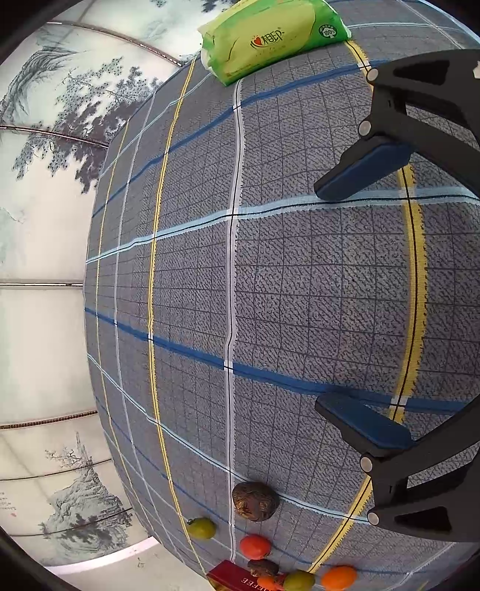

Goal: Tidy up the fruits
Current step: 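Move the left gripper to the orange tangerine and grasp it, then lift the tangerine with the left gripper and carry it over the tin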

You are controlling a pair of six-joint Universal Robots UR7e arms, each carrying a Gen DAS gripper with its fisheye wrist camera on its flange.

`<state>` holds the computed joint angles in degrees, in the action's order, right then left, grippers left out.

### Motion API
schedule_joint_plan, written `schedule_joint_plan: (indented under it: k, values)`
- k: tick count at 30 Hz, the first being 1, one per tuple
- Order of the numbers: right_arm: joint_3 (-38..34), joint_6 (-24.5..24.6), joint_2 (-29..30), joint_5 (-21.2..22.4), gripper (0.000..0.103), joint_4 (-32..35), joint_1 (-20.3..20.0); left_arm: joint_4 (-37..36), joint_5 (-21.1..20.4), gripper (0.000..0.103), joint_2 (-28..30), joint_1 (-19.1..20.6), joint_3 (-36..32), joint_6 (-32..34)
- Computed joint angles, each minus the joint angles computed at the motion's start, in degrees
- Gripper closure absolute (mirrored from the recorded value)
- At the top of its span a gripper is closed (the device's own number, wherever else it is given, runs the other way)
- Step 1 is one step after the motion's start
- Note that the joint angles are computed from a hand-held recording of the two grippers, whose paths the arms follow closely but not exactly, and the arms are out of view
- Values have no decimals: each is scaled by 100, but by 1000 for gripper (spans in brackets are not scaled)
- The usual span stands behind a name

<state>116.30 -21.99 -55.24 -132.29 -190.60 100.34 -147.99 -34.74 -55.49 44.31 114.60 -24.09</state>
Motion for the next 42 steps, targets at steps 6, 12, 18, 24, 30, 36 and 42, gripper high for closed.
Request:
schedule_joint_plan:
  k: [6,12,18,24,30,36,42]
  values:
    - [5,9,-4,5,0,5,0,-612,-615,8,220,232,-344,393]
    - [5,13,-5,3,0,5,0,-681,-614,10,640,345,-742,634]
    - [4,16,-5,2,0,5,1,-1217,-176,33,1133,358,-896,1311]
    - [2,20,2,-1,0,1,2,-1972,-540,71,923,286,-493,1410]
    - [0,20,3,-1,0,1,1,-2321,-591,71,367,244,26,1067]
    - [-3,19,3,-1,0,1,-1,-2474,-481,71,2,287,301,970]
    - [-5,19,4,-1,0,2,-3,-2479,-491,71,-237,282,383,906]
